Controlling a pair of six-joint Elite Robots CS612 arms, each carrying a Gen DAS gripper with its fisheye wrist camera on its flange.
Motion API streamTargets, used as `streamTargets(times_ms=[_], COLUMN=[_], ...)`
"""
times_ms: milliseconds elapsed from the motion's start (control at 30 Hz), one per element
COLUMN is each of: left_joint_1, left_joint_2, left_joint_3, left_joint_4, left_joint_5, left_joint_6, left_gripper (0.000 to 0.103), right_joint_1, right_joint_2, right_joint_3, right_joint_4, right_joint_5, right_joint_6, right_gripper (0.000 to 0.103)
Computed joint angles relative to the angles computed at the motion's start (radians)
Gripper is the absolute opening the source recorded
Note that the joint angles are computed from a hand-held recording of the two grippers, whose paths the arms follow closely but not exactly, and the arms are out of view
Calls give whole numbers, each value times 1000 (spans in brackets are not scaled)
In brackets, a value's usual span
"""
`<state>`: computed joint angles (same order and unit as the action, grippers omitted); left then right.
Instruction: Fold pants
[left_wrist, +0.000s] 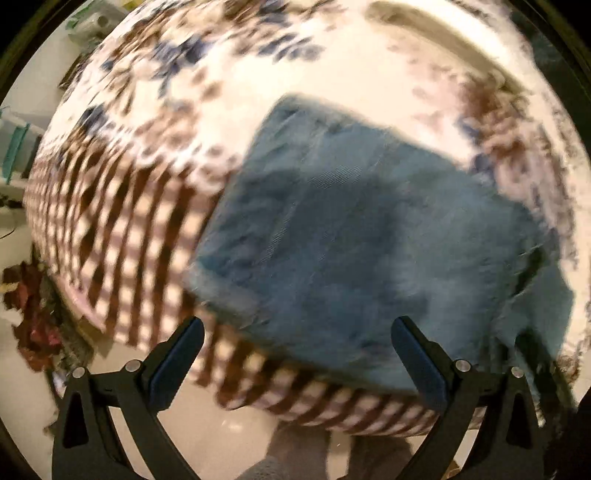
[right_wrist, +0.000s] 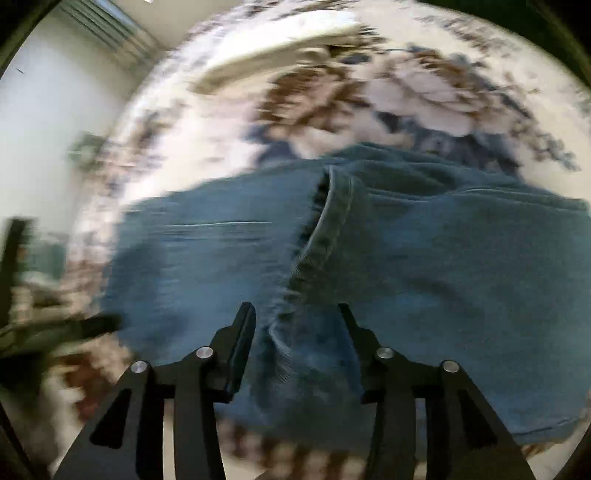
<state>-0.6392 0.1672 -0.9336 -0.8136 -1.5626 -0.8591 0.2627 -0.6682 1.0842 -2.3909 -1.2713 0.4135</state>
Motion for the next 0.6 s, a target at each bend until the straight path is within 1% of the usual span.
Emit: streamTargets(times_ms=[33, 67, 100, 133, 167, 200, 233, 267, 300, 333, 367, 400, 433, 467, 500, 533, 600], left_joint_1=[3, 2, 1, -3, -6, -5, -21, -26, -35, -40, -44, -50, -57, -65, -68, -69, -72], left_joint_2=[-10, -14, -28, -34, -39, -38, -56, -71, -101, -119, -126, -139, -136, -115, -108, -86, -70], left_joint_3=[27, 46, 89, 111, 142, 156, 212, 271, 339, 394, 424, 456, 446, 395, 374, 319, 274], left_joint_4=[-38, -92, -142, -172, -221, -229, -273, -305, -326, -342, -351, -340, -328, -310, -295, -266, -226], left_joint_5=[-10, -36, -58, -73, -105, -137, -155, -188, -198, -227, -262, -255, -233, -203, -187, -188, -171], left_joint_6=[8, 21, 27, 28, 40, 46, 64, 104, 119, 150, 174, 196, 219, 253, 265, 266, 269], left_gripper=[103, 103, 103, 103, 103, 103, 103, 103, 102, 98, 76, 58, 49, 28, 16, 15, 14], right_joint_1=[-8, -18, -27, -36, -43, -53, -63, -72, -82, -92, -95, -100, -102, -103, -103, -102, -97], right_joint_2=[-23, -39, -56, -73, -80, -90, -101, -106, -113, -115, -115, -115, -114, -115, -113, -110, -100], right_joint_3=[37, 63, 90, 114, 122, 140, 159, 170, 184, 191, 192, 195, 194, 196, 193, 189, 168], right_joint_4=[-23, -32, -25, -3, 16, 33, 63, 79, 90, 99, 107, 121, 132, 140, 158, 173, 214], right_joint_5=[-6, -13, -35, -68, -83, -103, -134, -140, -140, -144, -147, -146, -143, -137, -126, -119, -103], right_joint_6=[19, 39, 63, 89, 108, 134, 165, 186, 214, 235, 242, 241, 233, 223, 199, 178, 145], right_gripper=[53, 54, 54, 54, 54, 54, 54, 54, 54, 54, 54, 54, 54, 54, 54, 54, 54])
